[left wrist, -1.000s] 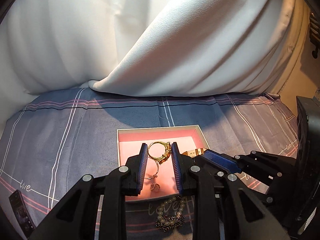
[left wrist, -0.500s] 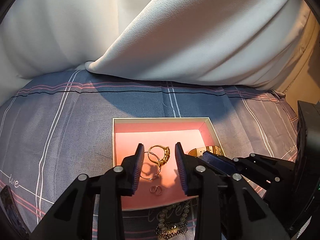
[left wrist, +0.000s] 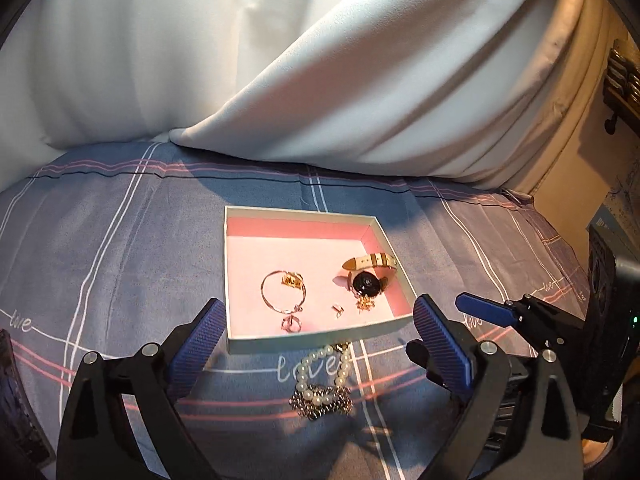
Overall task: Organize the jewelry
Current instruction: 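Carry the ring into the box with the left gripper while the right drops the pendant in, then grasp the silver chain with the right gripper and lift it from the pile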
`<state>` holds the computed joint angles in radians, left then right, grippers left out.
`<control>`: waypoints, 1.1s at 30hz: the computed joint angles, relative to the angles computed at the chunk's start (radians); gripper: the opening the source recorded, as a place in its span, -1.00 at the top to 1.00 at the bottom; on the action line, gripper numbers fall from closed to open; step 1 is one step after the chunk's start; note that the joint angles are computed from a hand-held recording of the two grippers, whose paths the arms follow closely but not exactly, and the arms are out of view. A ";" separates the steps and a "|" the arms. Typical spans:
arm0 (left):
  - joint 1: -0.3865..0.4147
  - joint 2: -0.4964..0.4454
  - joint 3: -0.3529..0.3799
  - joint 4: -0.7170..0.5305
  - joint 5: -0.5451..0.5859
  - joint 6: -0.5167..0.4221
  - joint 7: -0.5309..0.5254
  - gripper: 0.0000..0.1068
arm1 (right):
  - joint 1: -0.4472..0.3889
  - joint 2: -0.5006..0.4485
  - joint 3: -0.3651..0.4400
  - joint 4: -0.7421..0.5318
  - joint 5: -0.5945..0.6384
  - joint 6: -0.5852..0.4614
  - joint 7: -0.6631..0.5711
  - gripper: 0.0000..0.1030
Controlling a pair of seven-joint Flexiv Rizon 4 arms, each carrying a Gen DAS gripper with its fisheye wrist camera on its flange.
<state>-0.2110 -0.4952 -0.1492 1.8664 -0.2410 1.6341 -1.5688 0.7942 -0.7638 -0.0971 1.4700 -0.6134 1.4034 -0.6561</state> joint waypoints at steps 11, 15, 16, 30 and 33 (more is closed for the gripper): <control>-0.249 -0.015 0.312 0.091 0.132 -0.075 -0.123 -0.75 | -0.068 -0.071 0.189 0.030 0.162 0.009 -0.089 -0.06; -0.322 -0.005 0.432 0.091 0.186 -0.110 -0.246 -0.75 | -0.053 -0.106 0.196 -0.047 0.152 -0.021 -0.171 0.00; -0.325 -0.001 0.445 0.092 0.198 -0.119 -0.267 -0.75 | -0.061 -0.121 0.218 -0.079 0.158 -0.038 -0.204 0.09; -0.137 0.035 0.275 0.142 0.235 -0.097 -0.284 -0.75 | -0.058 -0.188 0.252 -0.230 0.294 -0.155 -0.300 0.47; -0.139 0.035 0.271 0.142 0.233 -0.092 -0.277 -0.75 | -0.081 -0.218 0.297 -0.259 0.346 -0.120 -0.306 0.47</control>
<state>-0.3496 -0.4598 0.1221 2.0086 -0.0084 1.5422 -1.8457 0.7130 -0.9817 0.2002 1.2105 -0.2674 1.2836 -0.9625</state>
